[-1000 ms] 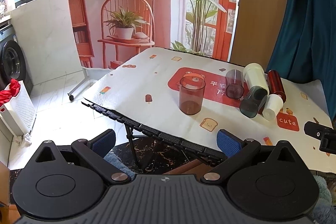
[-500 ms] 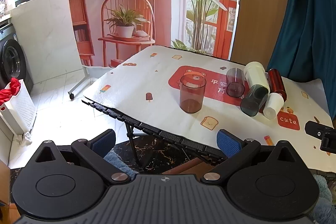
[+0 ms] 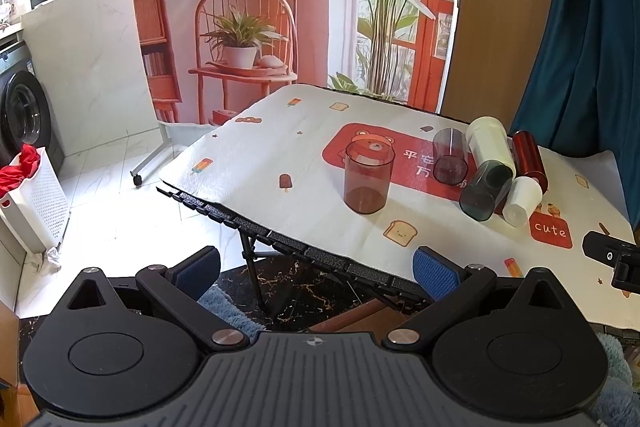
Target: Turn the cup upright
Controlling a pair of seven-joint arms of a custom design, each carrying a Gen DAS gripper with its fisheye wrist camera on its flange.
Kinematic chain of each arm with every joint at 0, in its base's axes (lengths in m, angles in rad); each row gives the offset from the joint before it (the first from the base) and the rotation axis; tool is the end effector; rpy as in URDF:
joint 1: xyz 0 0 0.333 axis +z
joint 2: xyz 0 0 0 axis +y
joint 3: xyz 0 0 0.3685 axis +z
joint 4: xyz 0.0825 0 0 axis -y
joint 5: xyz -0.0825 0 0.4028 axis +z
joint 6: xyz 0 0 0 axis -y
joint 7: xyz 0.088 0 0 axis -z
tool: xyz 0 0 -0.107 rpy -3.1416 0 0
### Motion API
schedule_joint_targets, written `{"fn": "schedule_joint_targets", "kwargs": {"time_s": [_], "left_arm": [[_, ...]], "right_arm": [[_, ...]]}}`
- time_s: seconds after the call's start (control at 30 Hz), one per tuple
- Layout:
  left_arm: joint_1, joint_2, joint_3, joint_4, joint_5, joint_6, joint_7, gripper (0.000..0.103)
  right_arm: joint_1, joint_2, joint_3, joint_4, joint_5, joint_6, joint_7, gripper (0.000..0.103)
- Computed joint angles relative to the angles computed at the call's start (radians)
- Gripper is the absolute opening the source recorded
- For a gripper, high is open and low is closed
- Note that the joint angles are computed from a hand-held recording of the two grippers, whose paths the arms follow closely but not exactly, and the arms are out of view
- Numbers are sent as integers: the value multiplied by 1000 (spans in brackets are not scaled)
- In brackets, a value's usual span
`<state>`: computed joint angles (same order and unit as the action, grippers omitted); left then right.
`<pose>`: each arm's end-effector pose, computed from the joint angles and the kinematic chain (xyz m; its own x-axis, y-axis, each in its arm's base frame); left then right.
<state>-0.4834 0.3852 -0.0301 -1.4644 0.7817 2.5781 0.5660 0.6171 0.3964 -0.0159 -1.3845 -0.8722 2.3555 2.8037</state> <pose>0.6586 -0.3801 0.5861 -0.0233 -0.9997 0.0097 -0.6013 0.0063 -0.7990 0.6332 0.4249 0.6006 -0.1578 -0.9871 -0.0274 -0.5784 0.1149 -0.8076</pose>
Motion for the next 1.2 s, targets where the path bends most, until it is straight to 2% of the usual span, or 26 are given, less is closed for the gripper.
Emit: {"fn": "schedule_joint_targets", "kwargs": {"time_s": [1.2], "left_arm": [[5,-5,0,-13,-20,23,12,103]], "right_arm": [[-1,-4,2,-9,1,1,3,103]]}}
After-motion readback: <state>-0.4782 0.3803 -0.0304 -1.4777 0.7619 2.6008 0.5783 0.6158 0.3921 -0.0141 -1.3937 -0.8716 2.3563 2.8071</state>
